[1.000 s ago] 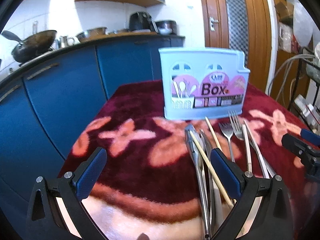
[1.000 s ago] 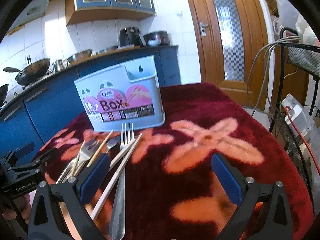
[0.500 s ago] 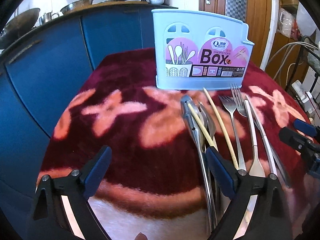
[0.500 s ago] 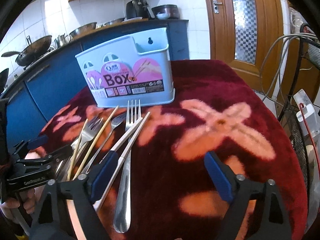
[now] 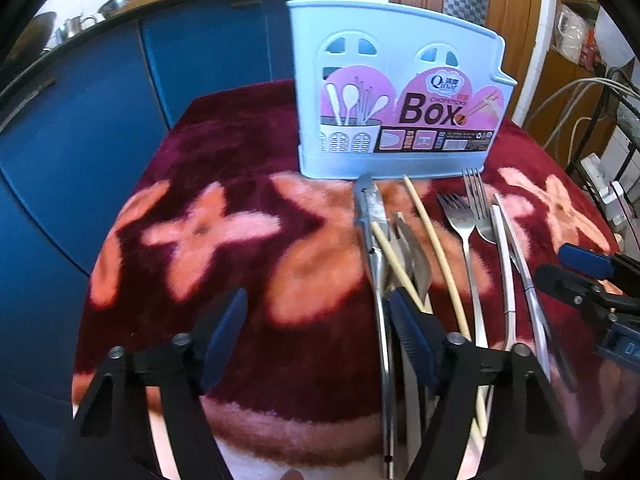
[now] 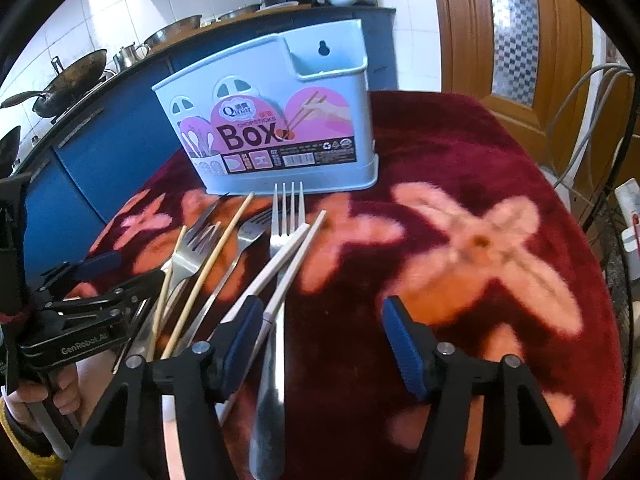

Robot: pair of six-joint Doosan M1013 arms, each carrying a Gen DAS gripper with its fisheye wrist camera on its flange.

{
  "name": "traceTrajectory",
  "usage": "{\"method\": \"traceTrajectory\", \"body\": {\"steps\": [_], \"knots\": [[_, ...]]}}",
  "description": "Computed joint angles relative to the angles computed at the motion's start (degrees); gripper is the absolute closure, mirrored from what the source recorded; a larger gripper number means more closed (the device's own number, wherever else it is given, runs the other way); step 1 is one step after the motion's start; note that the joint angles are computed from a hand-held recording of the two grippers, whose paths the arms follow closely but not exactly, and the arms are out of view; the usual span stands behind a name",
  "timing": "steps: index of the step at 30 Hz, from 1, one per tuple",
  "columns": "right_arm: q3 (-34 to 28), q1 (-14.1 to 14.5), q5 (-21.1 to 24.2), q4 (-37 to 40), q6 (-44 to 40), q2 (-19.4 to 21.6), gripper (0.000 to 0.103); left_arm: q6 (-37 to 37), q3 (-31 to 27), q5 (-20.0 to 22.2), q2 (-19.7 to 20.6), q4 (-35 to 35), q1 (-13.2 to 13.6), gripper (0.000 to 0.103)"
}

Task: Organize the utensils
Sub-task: 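Grasp a silver knife with the left tool while the right tool grasps a white utensil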

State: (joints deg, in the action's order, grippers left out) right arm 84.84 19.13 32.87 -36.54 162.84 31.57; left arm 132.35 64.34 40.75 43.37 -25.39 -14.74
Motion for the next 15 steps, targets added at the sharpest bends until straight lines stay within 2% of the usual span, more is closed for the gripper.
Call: {"method": "traceTrajectory", "body": {"steps": [4,11,12,13,15], "knots": [[-1.72,-0.71,1.28,4.76,-4.88,0.82,0.048,-0.50,-3.34,4.62,1.45,0.96,-0.18,0.038],[-3.26,-1.86,1.24,11.14,-10.42,1.42,0.062,-2.65,-7.78,10.19,3.62,1.63,-0.31,0.039],[-3.26,-2.02,0.88,12.06,-11.10,1.42,0.064,-2.78,-7.99,10.53,3.72,1.48,-0.28,0.041],[-3.48,-2.23,0.84,13.50,-12.23,1.54,0.070,-2.61,-8.23,10.97,3.84,1.15,-0.23,0.042],[-3.85,-2.48,0.87,14.92,-13.26,1.79,0.078,-1.93,-8.46,11.89,3.94,0.01,-0.05,0.052]]}}
